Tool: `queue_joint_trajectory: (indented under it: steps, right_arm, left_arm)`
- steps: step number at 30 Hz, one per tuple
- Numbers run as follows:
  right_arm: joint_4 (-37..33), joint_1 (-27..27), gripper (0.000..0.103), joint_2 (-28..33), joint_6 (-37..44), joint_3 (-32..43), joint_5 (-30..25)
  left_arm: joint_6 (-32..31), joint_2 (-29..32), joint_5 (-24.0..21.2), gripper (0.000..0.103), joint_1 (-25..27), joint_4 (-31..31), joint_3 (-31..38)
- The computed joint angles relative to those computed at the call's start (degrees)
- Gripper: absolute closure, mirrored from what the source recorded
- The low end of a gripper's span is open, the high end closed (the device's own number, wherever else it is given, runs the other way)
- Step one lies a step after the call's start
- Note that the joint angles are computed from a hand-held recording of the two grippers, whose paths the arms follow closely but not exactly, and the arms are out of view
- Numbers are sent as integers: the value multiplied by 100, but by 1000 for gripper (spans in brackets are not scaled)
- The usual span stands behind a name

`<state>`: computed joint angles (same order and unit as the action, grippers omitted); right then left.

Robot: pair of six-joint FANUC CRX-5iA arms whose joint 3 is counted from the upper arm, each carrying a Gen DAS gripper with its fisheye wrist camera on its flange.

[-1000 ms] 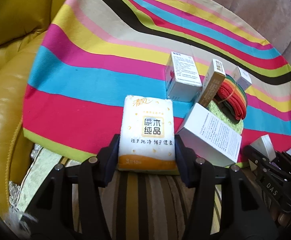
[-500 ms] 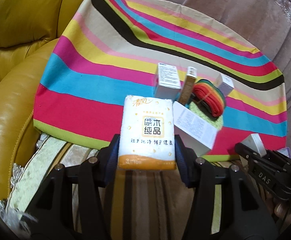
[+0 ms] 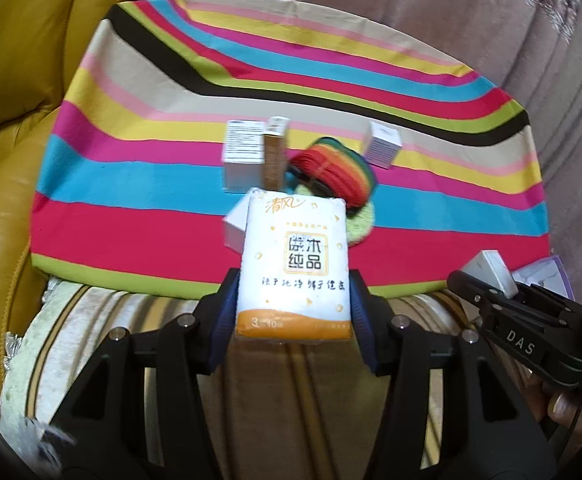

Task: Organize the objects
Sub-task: 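Lift the white block with the right tool while the left lifts the tissue packet, then carry both items over the storage box and open both tools to drop them inside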

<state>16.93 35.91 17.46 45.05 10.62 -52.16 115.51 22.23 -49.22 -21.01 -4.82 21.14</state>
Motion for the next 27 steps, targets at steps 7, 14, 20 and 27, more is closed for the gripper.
queue_joint_trajectory:
  steps: [7, 14, 20, 27]
  right_arm:
    - [-51, -112, 67, -335, -162, -339, 30]
    - [9, -289, 67, -754, -493, -795, 69]
    - [254, -465, 67, -1107, -897, -1235, 35]
    - [655, -798, 67, -1437, -1498, -1750, -110]
  left_arm:
    - [-403, 247, -4, 47, -169, 323, 269]
    - [-962, 570, -56, 47, -350, 700, 659]
    - [-1506, 936, -139, 47, -524, 1108, 1101]
    - [-2141, 1439, -277, 47, -751, 1596, 1728]
